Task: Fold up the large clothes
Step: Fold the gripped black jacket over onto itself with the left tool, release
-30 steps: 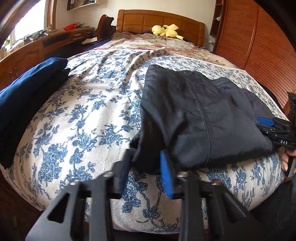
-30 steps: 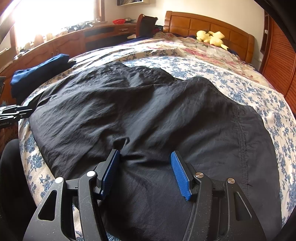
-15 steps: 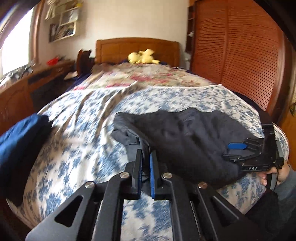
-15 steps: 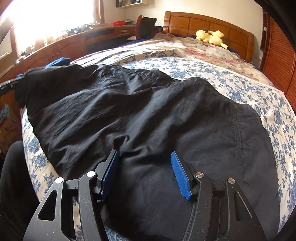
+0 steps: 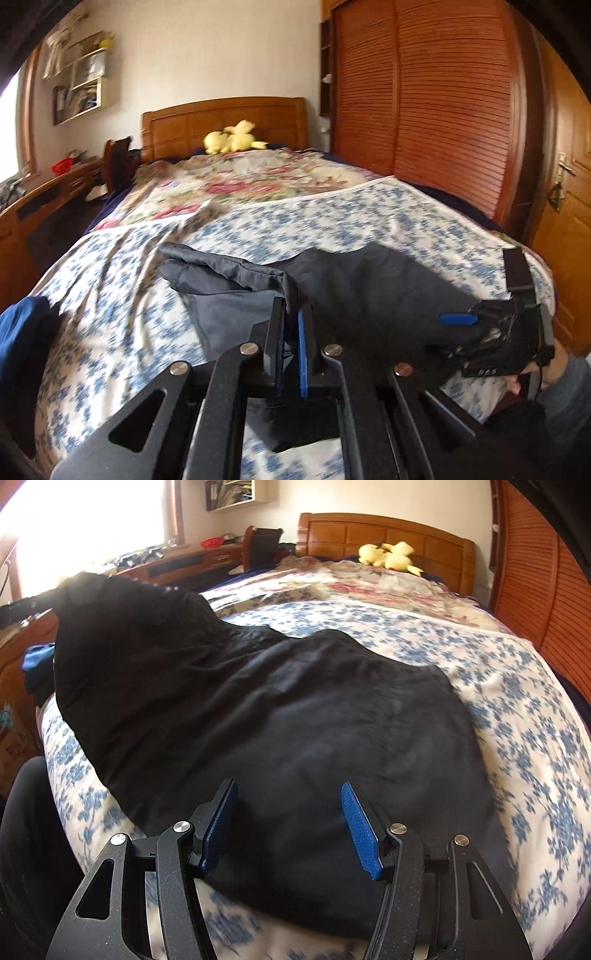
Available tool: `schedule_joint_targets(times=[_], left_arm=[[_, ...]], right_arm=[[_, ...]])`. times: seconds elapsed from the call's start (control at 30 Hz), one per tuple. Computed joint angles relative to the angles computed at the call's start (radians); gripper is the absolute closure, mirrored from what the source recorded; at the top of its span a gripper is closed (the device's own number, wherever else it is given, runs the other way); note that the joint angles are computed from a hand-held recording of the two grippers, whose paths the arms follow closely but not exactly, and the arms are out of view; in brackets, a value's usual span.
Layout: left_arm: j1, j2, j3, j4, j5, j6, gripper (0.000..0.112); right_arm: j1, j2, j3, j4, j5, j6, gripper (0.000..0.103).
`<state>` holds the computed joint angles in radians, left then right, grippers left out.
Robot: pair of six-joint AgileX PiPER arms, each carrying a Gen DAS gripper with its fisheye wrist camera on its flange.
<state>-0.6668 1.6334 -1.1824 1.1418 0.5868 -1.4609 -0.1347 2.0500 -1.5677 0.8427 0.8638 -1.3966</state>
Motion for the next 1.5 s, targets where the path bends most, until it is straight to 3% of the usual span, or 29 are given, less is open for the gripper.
schedule_joint_targets(times=[0.13,0.33,0.5,0.77,0.9,1.07,1.5], left_arm=[[-0.030,0.128,-0.208,-0.119,0.010,0.178,0.111],[-0.046,0.381,-0.633,-0.458,0.024,0.555,0.111],[-0.063,0.589,-0.931,-0.656,0.128,0.758,0.110],[-0.081,0.540,-0.850,-0.557,0.176,0.630,0.104],[-0.086,0.441,-0.715,-0.523,0.131,0.582,0.099],[-0.108,0.334,-0.552,-0.400,0.112,0.460,0.082],[-0.058,0.108,-0.137,-0.185,0.026,0.154,0.078]], right_arm=[[-0.057,-0.004,-0.004,0.022,0.026,-0.016,0.044],[-0.140,0.003,-0.040,0.051,0.082,-0.030,0.044],[-0.197,0.013,-0.068,0.063,0.113,-0.017,0.044],[-0.213,0.009,-0.071,0.067,0.134,-0.022,0.044],[-0.202,-0.006,-0.061,0.078,0.136,-0.029,0.044],[-0.187,-0.043,-0.035,0.110,0.123,-0.041,0.044],[-0.130,-0.118,-0.018,0.204,0.152,-0.040,0.044]])
